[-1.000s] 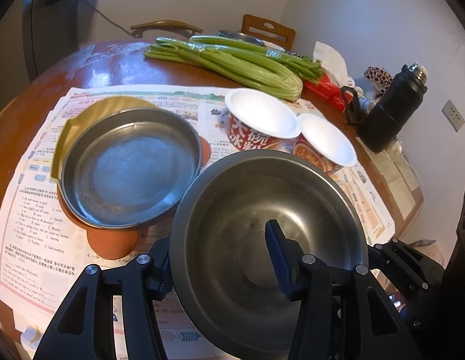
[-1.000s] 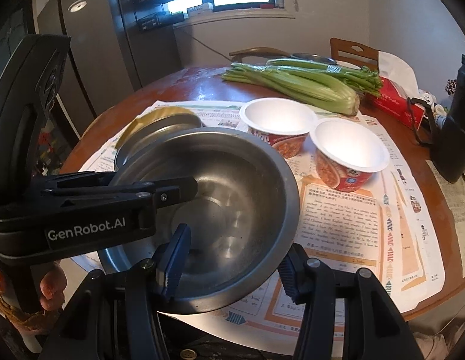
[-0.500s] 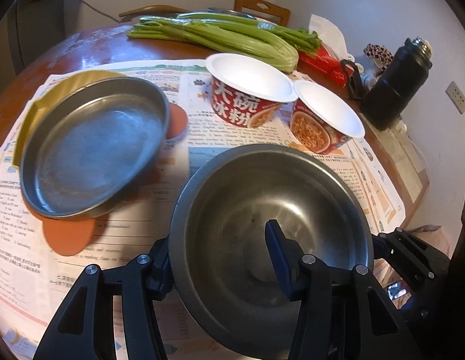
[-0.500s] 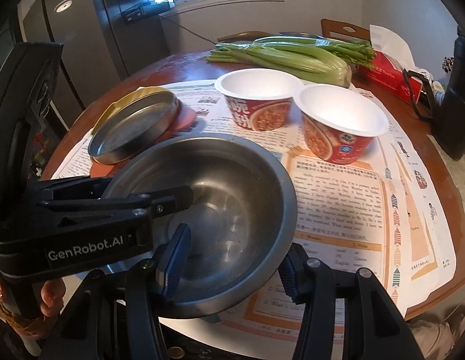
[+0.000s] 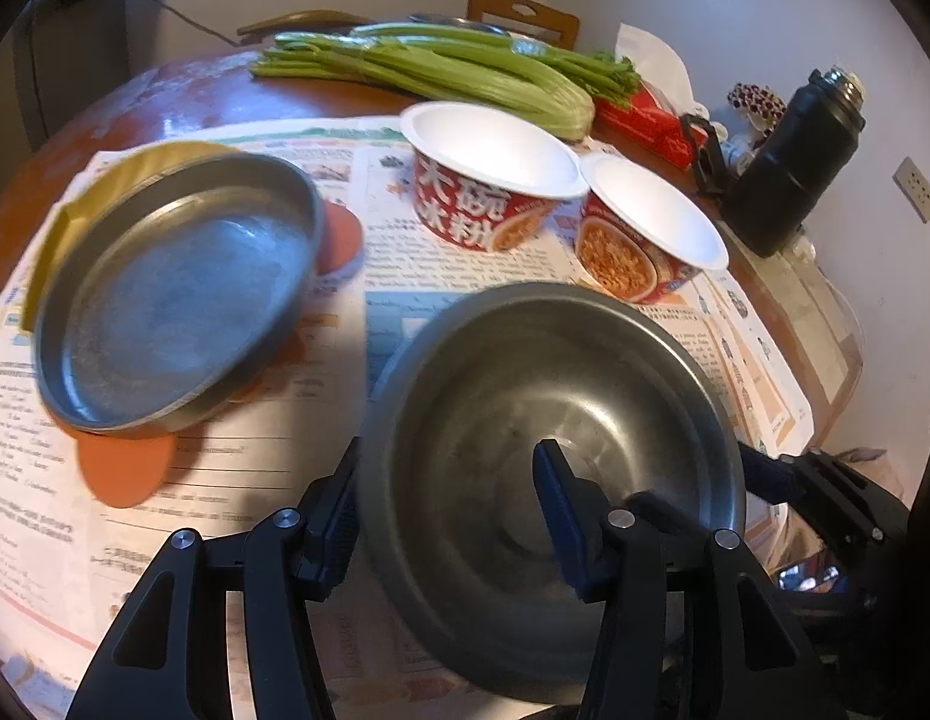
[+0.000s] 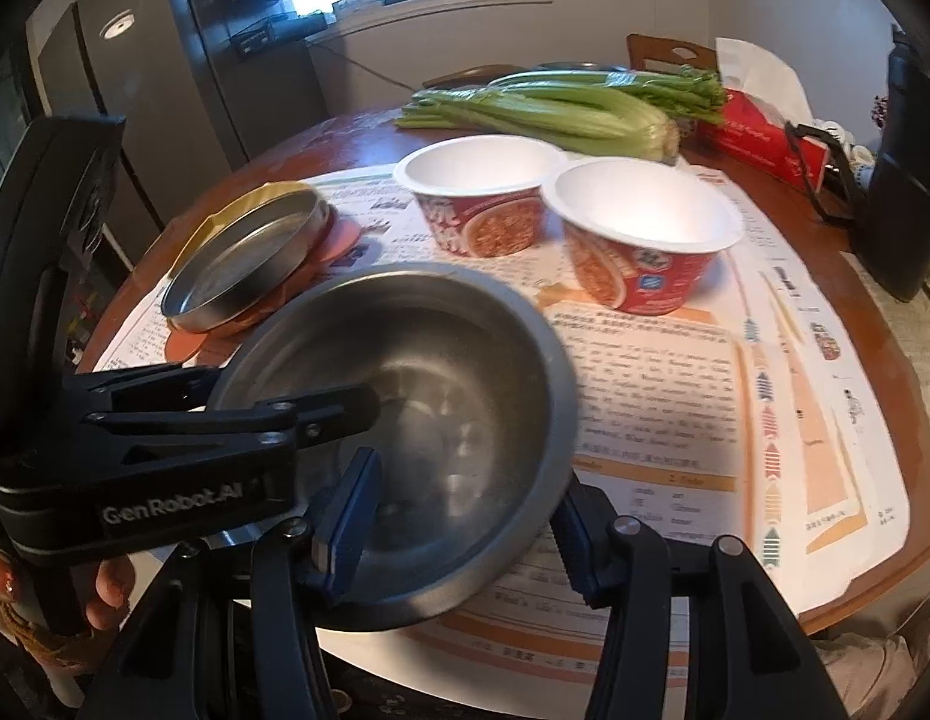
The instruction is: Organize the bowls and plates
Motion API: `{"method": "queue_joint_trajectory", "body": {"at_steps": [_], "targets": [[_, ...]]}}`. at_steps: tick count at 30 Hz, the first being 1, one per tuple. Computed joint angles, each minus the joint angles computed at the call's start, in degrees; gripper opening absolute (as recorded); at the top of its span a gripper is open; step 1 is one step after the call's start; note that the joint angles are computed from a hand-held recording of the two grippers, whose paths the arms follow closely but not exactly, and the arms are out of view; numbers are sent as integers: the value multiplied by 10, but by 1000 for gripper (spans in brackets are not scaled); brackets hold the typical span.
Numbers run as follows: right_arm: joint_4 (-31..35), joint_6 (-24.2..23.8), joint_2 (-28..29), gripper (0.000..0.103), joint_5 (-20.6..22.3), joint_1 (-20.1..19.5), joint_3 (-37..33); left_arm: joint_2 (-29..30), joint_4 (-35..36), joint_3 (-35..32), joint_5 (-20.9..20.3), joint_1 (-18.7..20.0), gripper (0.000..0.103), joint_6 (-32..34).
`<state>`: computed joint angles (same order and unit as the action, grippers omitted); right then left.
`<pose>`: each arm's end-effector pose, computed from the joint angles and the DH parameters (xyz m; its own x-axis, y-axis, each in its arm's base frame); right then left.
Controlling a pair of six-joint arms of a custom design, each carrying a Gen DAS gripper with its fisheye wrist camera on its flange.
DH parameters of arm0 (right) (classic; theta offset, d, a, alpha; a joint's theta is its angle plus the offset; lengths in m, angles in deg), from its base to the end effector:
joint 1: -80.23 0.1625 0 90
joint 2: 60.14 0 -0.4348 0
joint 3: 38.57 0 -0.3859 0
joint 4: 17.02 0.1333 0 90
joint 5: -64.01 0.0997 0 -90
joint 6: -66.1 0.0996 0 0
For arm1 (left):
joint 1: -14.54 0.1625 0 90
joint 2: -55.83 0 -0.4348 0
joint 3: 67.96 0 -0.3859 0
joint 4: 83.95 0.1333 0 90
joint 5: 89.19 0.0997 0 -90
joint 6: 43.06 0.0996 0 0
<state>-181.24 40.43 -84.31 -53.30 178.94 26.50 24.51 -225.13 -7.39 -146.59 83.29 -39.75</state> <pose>0.2108 -0.7976 0.0687 -0.7712 -0.2545 0.5835 -0.5110 0.7941 -0.3290 -0.1273 -0.8432 0.1594 -0.8373 0.1675 -0.5205 0.3852 0.8563 -0.3440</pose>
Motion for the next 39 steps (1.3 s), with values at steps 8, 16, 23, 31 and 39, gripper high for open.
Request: {"method": "queue_joint_trajectory", "body": {"at_steps": [8, 16, 23, 31, 39], "targets": [[-46, 7, -28, 55, 14, -2, 32, -37, -50, 39, 3, -7, 57, 6], [-79, 28, -43, 55, 26, -5, 41, -39, -47, 17, -15, -15, 57, 21], [-98, 44, -55, 55, 31, -13, 25, 22, 45, -99, -65, -21, 57, 17], [-88, 36, -39, 55, 26, -23, -29, 125, 179, -287, -106, -18, 57, -24], [-41, 19, -14, 55, 31, -36, -91, 240, 311, -504, -113, -15, 57, -47]]}}
